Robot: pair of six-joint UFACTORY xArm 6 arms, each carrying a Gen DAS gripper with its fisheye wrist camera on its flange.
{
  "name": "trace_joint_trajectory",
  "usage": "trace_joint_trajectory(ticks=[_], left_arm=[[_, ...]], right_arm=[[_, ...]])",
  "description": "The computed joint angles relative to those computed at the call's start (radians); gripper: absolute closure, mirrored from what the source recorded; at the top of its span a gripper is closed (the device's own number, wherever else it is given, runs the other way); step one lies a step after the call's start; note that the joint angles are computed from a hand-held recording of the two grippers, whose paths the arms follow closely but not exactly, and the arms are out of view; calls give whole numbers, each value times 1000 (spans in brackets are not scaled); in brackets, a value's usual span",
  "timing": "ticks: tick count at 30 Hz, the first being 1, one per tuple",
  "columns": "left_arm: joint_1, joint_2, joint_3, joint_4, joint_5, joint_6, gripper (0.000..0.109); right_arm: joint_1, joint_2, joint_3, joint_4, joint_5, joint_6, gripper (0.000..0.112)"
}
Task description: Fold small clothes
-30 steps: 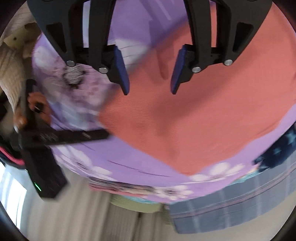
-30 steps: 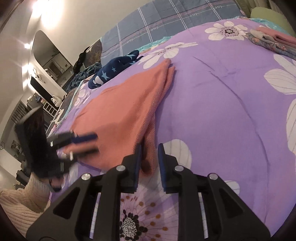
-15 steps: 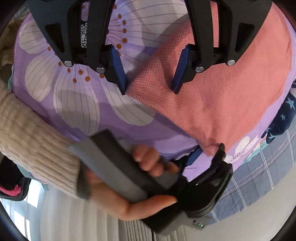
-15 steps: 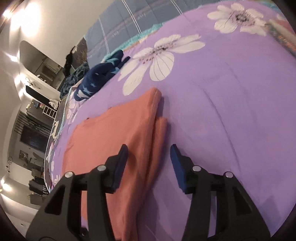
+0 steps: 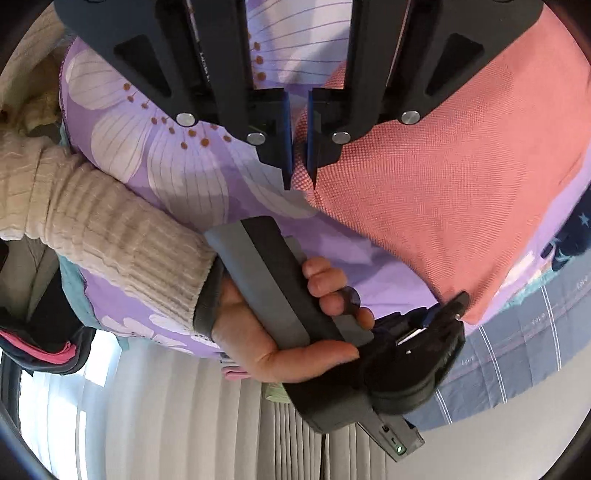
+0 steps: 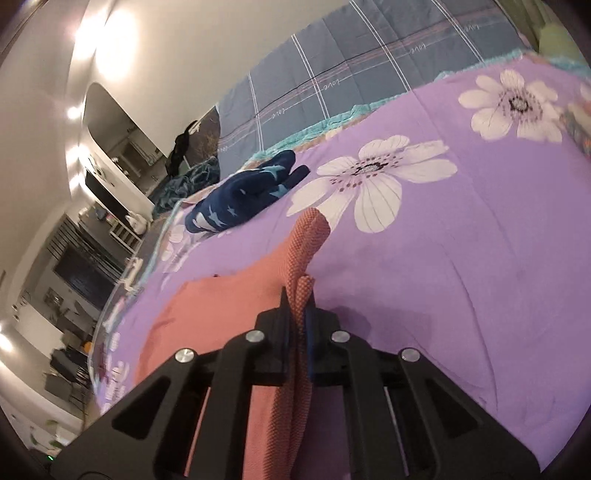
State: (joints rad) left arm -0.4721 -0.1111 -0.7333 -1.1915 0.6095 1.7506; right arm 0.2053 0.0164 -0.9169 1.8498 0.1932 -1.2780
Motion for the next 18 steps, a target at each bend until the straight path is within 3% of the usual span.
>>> trace_joint_trajectory(ticks=[3, 5, 7, 9, 13, 14, 15, 16, 18], left_arm=[[-2, 30, -10, 31, -1, -29, 103], [-25, 8, 24, 25, -39, -12, 102], [-42, 14, 18, 24, -55, -2, 102], [-50, -3, 37, 23, -65, 6, 102], [-60, -8, 39, 24, -85, -1, 101], [-75, -8, 40, 22, -106, -8, 96], [-96, -2, 46, 7, -159, -6, 80], [-126, 7, 49, -5, -221, -14, 72], [-129, 22, 42, 3, -251, -24, 70]], right_arm=[[-22, 111, -45, -42, -19, 53, 106], [-62, 143, -46, 2, 57, 27, 106], [-81, 123, -36, 28, 97, 8, 106], [-62, 114, -41, 87, 44, -74, 105], [-72, 120, -39, 73, 66, -50, 104], [-73, 114, -34, 75, 67, -47, 104], [-70, 110, -33, 101, 51, -64, 101], [-71, 109, -33, 136, 43, -98, 94], [-69, 102, -28, 117, 49, -92, 85]])
